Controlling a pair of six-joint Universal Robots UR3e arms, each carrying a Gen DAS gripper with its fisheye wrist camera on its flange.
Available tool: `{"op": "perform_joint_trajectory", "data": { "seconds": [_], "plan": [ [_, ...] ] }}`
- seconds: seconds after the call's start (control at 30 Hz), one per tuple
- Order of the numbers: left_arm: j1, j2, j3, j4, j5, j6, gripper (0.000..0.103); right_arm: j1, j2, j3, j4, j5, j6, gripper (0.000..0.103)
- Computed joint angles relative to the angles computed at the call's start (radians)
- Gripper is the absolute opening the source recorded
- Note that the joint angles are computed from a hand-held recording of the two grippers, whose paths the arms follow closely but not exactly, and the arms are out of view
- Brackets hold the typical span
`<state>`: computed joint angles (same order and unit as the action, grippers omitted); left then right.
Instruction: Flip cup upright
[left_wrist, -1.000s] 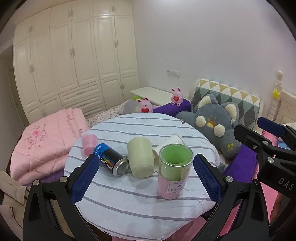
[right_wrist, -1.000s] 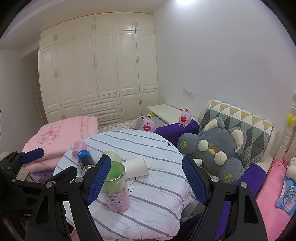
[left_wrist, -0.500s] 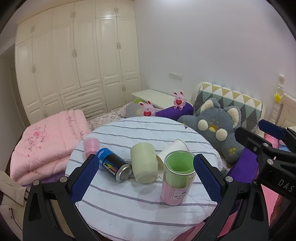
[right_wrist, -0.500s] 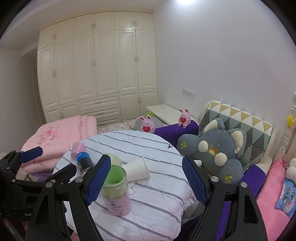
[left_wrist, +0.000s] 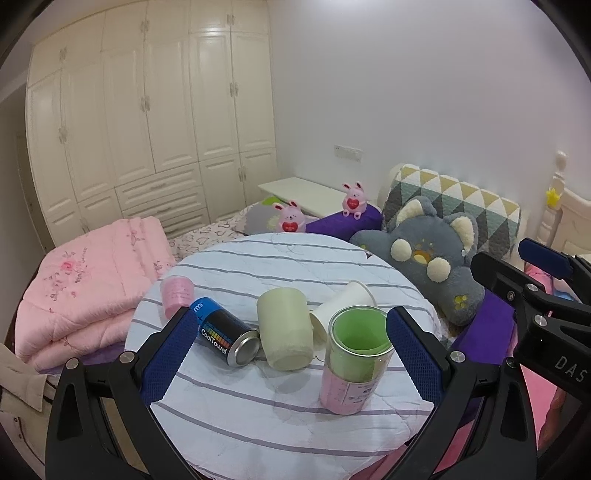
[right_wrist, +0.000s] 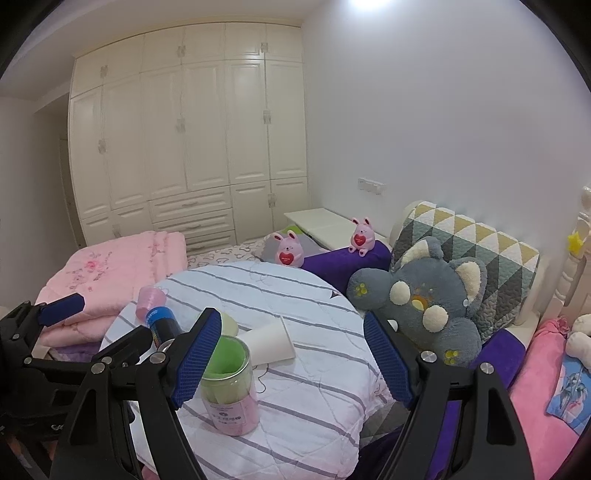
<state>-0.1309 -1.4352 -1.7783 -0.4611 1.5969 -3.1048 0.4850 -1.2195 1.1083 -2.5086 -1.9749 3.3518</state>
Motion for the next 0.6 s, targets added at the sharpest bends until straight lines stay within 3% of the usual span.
{"op": "perform_joint_trajectory", "data": {
  "seconds": [0.6],
  "plan": [
    [-0.017,-0.076,0.085,0.0,0.023,0.009,0.103,-0.007,0.039,-0.073,0.039,-0.011,0.01,0.081]
  ]
}}
